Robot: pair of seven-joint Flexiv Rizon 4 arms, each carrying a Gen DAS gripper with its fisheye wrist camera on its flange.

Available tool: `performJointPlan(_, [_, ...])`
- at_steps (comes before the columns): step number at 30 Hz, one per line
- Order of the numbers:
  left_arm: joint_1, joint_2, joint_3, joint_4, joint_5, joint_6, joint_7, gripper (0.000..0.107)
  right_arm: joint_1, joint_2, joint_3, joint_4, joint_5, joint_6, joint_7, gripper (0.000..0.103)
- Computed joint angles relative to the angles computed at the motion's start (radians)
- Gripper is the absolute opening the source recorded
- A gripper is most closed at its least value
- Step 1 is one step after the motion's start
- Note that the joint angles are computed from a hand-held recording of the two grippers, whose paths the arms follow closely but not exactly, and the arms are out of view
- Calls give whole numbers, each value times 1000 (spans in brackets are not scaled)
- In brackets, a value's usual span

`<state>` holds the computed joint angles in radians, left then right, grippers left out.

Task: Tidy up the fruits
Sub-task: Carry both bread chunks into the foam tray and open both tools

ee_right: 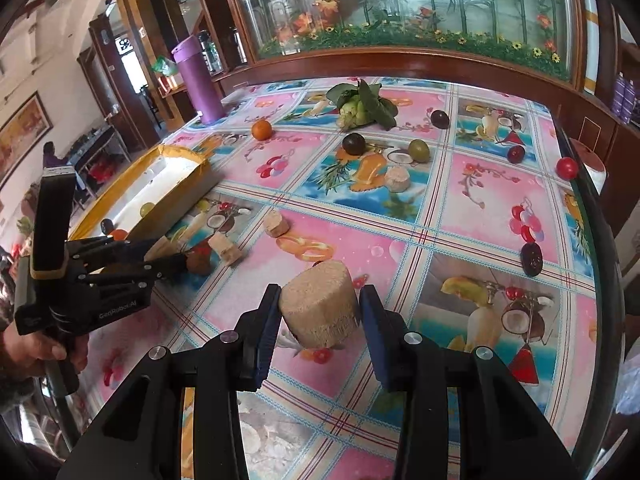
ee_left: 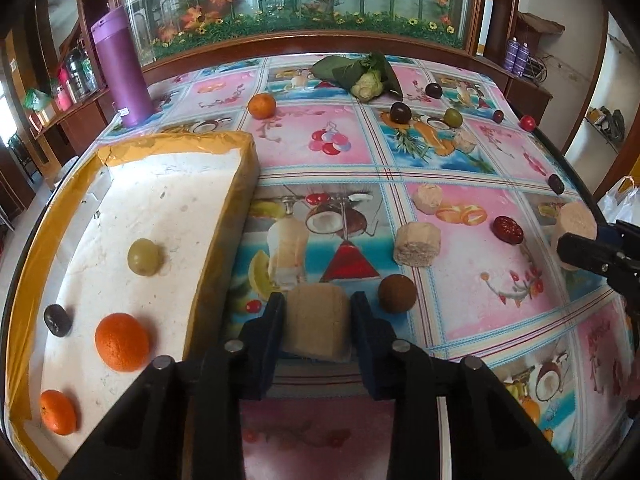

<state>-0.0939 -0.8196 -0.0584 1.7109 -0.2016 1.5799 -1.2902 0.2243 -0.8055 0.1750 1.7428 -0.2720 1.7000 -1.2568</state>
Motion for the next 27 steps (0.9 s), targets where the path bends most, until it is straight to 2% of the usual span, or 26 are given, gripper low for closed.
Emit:
performJointPlan(7, [134, 64, -205, 152, 12, 57, 55, 36, 99, 50, -101, 80, 36, 42, 34, 39])
performJointPlan(12, [204, 87, -300, 226, 23, 88, 70, 36, 173, 83, -171, 143, 70, 63, 65, 39])
performJointPlan(17, [224, 115, -310, 276, 48, 142, 56, 36, 249, 105, -235, 197, 102, 65, 95, 39])
performJointPlan(23, [325, 132, -388, 319, 97, 174, 38, 36, 316, 118, -274, 218, 121, 48, 136, 39])
performJointPlan(27, [382, 141, -414, 338, 129, 192, 25, 36, 360, 122, -299, 203, 111, 35, 155, 39])
